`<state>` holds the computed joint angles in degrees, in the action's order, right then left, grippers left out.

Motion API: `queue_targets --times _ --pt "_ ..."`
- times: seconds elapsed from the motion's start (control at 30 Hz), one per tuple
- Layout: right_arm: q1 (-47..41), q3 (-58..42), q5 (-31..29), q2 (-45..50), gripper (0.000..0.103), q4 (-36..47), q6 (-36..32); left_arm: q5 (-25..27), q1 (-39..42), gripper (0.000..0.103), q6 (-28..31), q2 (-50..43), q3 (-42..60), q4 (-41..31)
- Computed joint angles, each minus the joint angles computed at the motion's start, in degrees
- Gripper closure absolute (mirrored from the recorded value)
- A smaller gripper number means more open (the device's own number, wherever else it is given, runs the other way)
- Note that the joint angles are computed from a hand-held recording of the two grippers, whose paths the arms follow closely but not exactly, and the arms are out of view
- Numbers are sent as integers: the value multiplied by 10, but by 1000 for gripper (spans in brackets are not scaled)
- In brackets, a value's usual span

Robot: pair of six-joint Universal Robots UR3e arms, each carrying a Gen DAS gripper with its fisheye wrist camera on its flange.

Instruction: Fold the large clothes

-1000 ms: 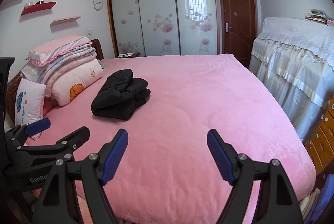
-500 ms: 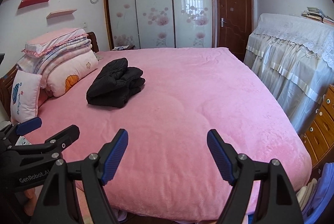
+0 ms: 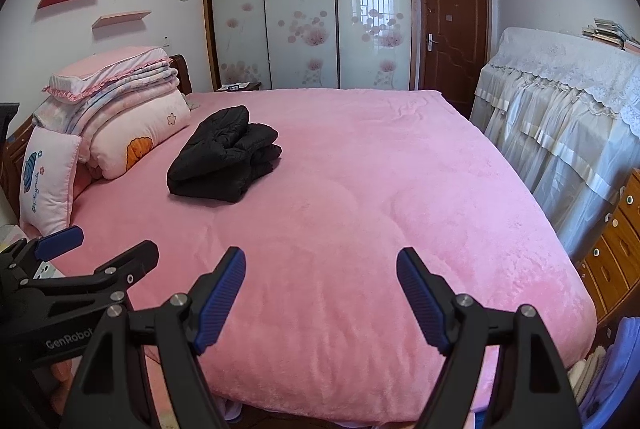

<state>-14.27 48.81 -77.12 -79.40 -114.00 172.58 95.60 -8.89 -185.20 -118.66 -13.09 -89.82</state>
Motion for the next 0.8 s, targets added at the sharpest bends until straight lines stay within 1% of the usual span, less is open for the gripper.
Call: queue_targets --times 0.1,0.13,0.27,0.4,0.63,0.67,0.73,0.8 --pt "0 -12 1 8 24 9 0 -1 1 1 -1 -1 -3 -1" --pt "0 -14 2 9 24 10 0 -3 3 1 -1 -9 16 -12" --pt "2 -18 -1 11 24 12 0 -4 3 1 -1 -5 2 -5" --pt "2 -19 0 12 24 14 1 -5 5 1 -2 -14 20 -17" --pt "3 -20 -1 13 24 16 1 0 2 1 -3 -13 16 -15" --pt "5 -22 -2 14 24 16 2 0 2 1 -3 -21 31 -24" --pt "8 -22 -4 15 24 15 3 -1 4 1 -4 -20 30 -24" --pt "10 -21 -5 14 24 15 4 -4 6 1 -4 -10 6 -12"
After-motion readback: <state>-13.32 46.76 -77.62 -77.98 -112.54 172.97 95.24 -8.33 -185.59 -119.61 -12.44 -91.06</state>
